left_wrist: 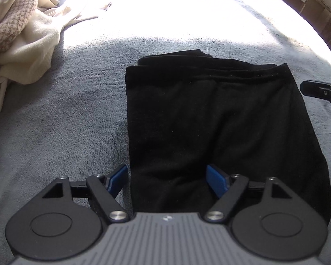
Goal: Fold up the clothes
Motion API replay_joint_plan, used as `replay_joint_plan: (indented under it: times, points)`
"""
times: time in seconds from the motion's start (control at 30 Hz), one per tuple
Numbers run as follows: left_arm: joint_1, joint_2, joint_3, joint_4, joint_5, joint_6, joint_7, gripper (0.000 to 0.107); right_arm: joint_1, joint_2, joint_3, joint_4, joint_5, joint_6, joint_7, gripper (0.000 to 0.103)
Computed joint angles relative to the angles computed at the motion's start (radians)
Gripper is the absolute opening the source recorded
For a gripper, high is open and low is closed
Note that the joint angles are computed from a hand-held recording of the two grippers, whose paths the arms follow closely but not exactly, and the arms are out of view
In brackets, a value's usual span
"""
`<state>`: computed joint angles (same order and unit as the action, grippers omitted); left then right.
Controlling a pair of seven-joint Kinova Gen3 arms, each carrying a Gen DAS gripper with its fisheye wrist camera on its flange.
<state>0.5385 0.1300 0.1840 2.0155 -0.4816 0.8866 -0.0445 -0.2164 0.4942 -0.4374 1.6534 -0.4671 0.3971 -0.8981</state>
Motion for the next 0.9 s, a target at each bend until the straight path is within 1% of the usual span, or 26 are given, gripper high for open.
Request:
replay_joint_plan:
  times: [0.07, 0.1, 0.13, 0.17, 0.2, 0.23, 0.27, 0.33, 0.37, 0.4, 0.47, 0.5, 0.57, 0.6, 0.63, 0.67, 0.77, 0.83, 0.9]
  points:
    - [0.008, 0.009, 0.002, -0.009, -0.009, 0.016, 0.01, 0.08, 0.038, -0.001, -0.034, -0.007, -0.021, 0.068, 0.035, 0.011]
    - [0.012, 0.013, 0.003, -0.014, -0.012, 0.024, 0.015, 0.08, 0.049, -0.002, -0.04, -0.009, -0.036, 0.099, 0.051, 0.011]
    - [0.016, 0.015, 0.003, -0.017, -0.015, 0.03, 0.018, 0.081, 0.055, -0.006, -0.036, -0.006, -0.064, 0.133, 0.075, 0.011]
    - [0.019, 0.018, 0.003, -0.02, -0.018, 0.035, 0.022, 0.081, 0.049, -0.013, -0.014, -0.003, -0.103, 0.171, 0.11, 0.011]
    - [0.023, 0.021, 0.002, -0.023, -0.02, 0.04, 0.026, 0.081, 0.044, -0.022, 0.006, 0.002, -0.125, 0.208, 0.137, 0.011]
    - [0.026, 0.023, 0.002, -0.024, -0.022, 0.043, 0.029, 0.081, 0.052, -0.028, 0.007, 0.006, -0.131, 0.248, 0.151, 0.011]
    - [0.028, 0.024, 0.001, -0.025, -0.024, 0.045, 0.033, 0.081, 0.078, -0.032, -0.01, 0.012, -0.141, 0.289, 0.164, 0.011]
    - [0.035, 0.025, 0.001, -0.024, -0.03, 0.048, 0.044, 0.081, 0.169, -0.019, -0.086, 0.022, -0.164, 0.37, 0.204, 0.011]
    - [0.037, 0.025, 0.001, -0.023, -0.034, 0.048, 0.048, 0.081, 0.199, -0.015, -0.108, 0.027, -0.169, 0.411, 0.217, 0.011]
    - [0.039, 0.025, 0.001, -0.021, -0.038, 0.047, 0.05, 0.081, 0.211, -0.016, -0.112, 0.031, -0.159, 0.452, 0.219, 0.011]
    - [0.042, 0.025, 0.002, -0.019, -0.043, 0.048, 0.052, 0.081, 0.193, -0.032, -0.067, 0.047, -0.157, 0.527, 0.237, 0.011]
    - [0.043, 0.025, 0.002, -0.018, -0.044, 0.05, 0.05, 0.082, 0.158, -0.048, -0.02, 0.063, -0.139, 0.546, 0.23, 0.011]
    - [0.044, 0.025, 0.002, -0.017, -0.047, 0.051, 0.049, 0.082, 0.073, -0.086, 0.072, 0.101, -0.075, 0.551, 0.191, 0.011]
    - [0.045, 0.025, 0.002, -0.015, -0.05, 0.05, 0.049, 0.082, 0.046, -0.105, 0.103, 0.124, -0.051, 0.543, 0.172, 0.011]
    - [0.045, 0.023, 0.002, -0.012, -0.054, 0.048, 0.051, 0.082, 0.037, -0.126, 0.122, 0.148, -0.044, 0.539, 0.161, 0.011]
    - [0.047, 0.018, 0.002, -0.008, -0.058, 0.046, 0.055, 0.082, 0.029, -0.147, 0.146, 0.172, -0.051, 0.537, 0.16, 0.011]
    - [0.053, -0.001, 0.01, 0.002, -0.065, 0.059, 0.063, 0.082, 0.043, -0.197, 0.189, 0.207, -0.113, 0.551, 0.145, 0.012]
    - [0.06, -0.034, 0.022, 0.025, -0.077, 0.058, 0.089, 0.082, 0.042, -0.233, 0.214, 0.222, -0.137, 0.544, 0.146, 0.012]
    - [0.065, -0.069, 0.04, 0.05, -0.097, 0.063, 0.126, 0.082, 0.054, -0.265, 0.231, 0.238, -0.178, 0.523, 0.175, 0.012]
